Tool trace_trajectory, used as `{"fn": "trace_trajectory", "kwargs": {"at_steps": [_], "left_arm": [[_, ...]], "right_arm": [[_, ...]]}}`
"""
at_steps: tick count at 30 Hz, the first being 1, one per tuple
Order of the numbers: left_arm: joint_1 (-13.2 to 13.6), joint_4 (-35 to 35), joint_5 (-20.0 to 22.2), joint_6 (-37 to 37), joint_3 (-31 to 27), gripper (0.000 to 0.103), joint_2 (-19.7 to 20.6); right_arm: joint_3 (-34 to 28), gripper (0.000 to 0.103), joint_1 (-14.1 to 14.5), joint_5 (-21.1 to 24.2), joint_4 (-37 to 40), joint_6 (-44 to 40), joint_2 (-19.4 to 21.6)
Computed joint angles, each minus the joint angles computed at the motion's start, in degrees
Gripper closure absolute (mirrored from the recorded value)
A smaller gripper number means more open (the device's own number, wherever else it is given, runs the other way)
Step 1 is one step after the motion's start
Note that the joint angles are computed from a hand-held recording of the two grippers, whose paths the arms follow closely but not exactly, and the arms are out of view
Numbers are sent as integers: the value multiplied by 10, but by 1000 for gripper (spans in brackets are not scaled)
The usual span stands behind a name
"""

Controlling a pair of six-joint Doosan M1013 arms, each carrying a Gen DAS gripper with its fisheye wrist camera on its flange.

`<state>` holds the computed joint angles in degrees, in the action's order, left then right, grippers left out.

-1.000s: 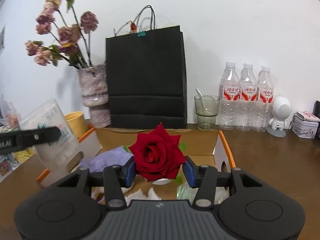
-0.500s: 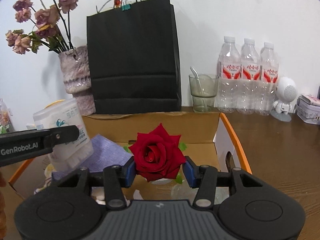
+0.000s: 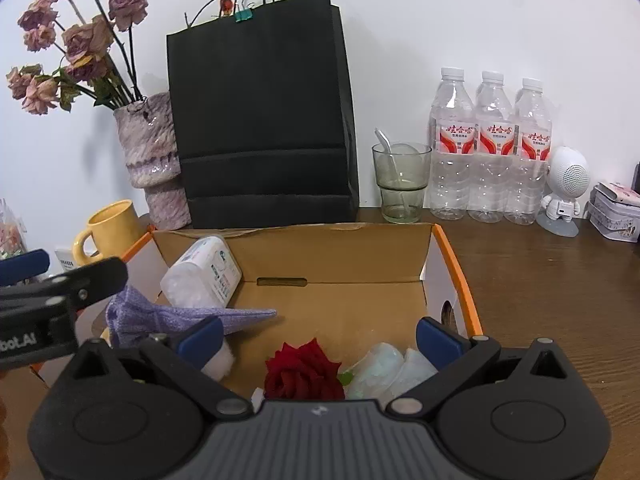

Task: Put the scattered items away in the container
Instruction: 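Carry the container and rose into the box and open both tools, then grasp the green tissue pack with left tool while right tool grasps the blue wrapped packet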

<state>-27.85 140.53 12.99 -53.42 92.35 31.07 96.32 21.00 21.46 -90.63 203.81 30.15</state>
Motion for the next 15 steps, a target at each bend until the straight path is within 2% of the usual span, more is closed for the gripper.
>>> {"fn": "trace_trajectory", "kwargs": {"at_steps": [7,15], "left_arm": [[4,-97,-4,74,8,0,-6],[8,-53,-10,7,33,0,-21]], "right_arm": [[-1,0,5,3,37,-38,-3],[7,0,23,42,26,-42,-9]]}}
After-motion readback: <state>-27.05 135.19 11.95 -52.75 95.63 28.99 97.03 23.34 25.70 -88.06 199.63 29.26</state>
